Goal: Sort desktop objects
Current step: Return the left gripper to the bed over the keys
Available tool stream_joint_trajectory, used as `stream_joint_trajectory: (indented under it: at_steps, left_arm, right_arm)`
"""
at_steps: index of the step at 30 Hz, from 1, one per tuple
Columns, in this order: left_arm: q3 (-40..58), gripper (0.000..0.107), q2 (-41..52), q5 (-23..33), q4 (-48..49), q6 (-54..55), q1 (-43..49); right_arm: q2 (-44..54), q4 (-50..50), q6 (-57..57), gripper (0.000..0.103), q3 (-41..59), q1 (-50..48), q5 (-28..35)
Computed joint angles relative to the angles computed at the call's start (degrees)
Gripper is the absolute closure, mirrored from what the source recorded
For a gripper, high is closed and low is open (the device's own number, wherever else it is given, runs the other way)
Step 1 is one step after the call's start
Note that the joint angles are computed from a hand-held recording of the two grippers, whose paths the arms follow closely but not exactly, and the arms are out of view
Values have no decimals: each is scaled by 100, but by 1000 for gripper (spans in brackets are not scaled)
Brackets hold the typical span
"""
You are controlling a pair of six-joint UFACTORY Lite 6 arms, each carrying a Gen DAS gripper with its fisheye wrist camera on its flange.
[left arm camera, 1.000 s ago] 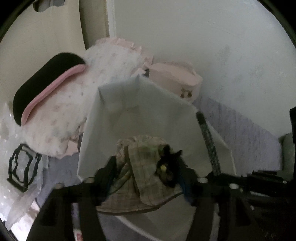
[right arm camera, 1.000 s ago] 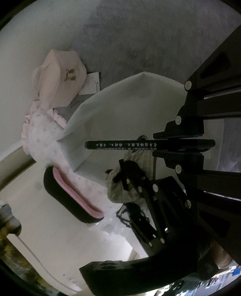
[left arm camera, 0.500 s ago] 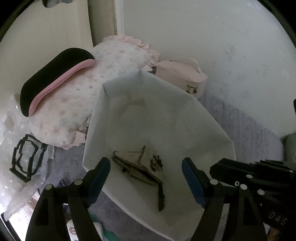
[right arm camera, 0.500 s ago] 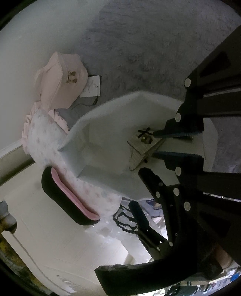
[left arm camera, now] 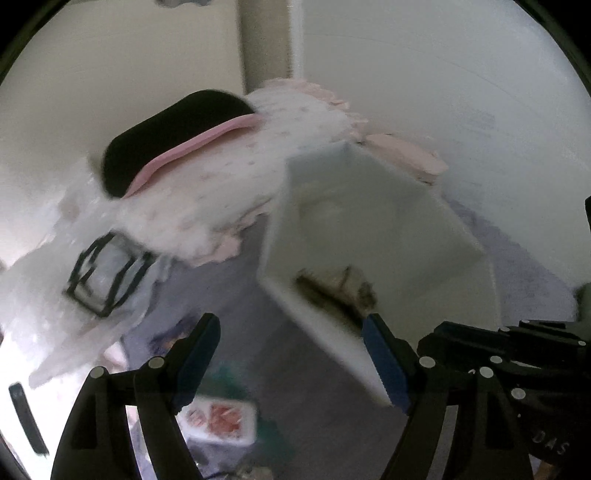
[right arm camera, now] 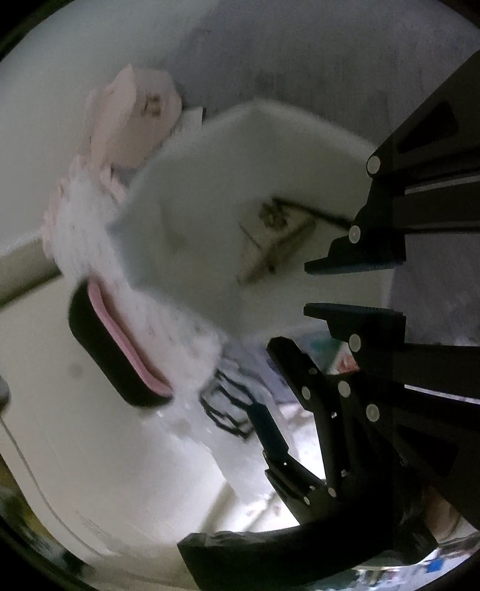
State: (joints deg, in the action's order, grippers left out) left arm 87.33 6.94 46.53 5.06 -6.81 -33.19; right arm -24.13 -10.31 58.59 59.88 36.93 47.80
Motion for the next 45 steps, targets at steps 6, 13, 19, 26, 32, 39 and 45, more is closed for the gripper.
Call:
stream_joint_trajectory:
  at_steps: [6, 13, 19, 26, 32, 39, 45]
  left_arm:
    - [-1527, 29, -1355, -138, -337, 520, 949]
    - [-3018, 29, -2527, -248, -1300, 1862, 2429]
    - [-4003, 29, -3056, -331, -1871, 3000, 3510]
    - [-4954, 29, -3498, -149, -2706, 4796, 4941]
    - [-5804, 29, -3882, 468, -3568, 6815, 6893]
    - [-6731, 29, -4100, 462, -3690, 7595, 7603]
    - [-7335, 29, -4635, 335, -3666, 7446, 7463]
  right_arm:
    - [1016, -300, 467, 87, 665, 1026, -211]
    - [2390, -293, 610, 87, 1593, 1864, -362]
    - [3214, 2, 300, 87, 2077, 2232, -544]
    - [4219, 571, -569, 87, 2841, 2460, -578]
    - [4827, 572, -1096, 87, 3220, 2779, -615]
    - [4902, 341, -1040, 87, 2616, 3013, -852]
    - [4702, 446, -961, 86, 1955, 2944, -1262]
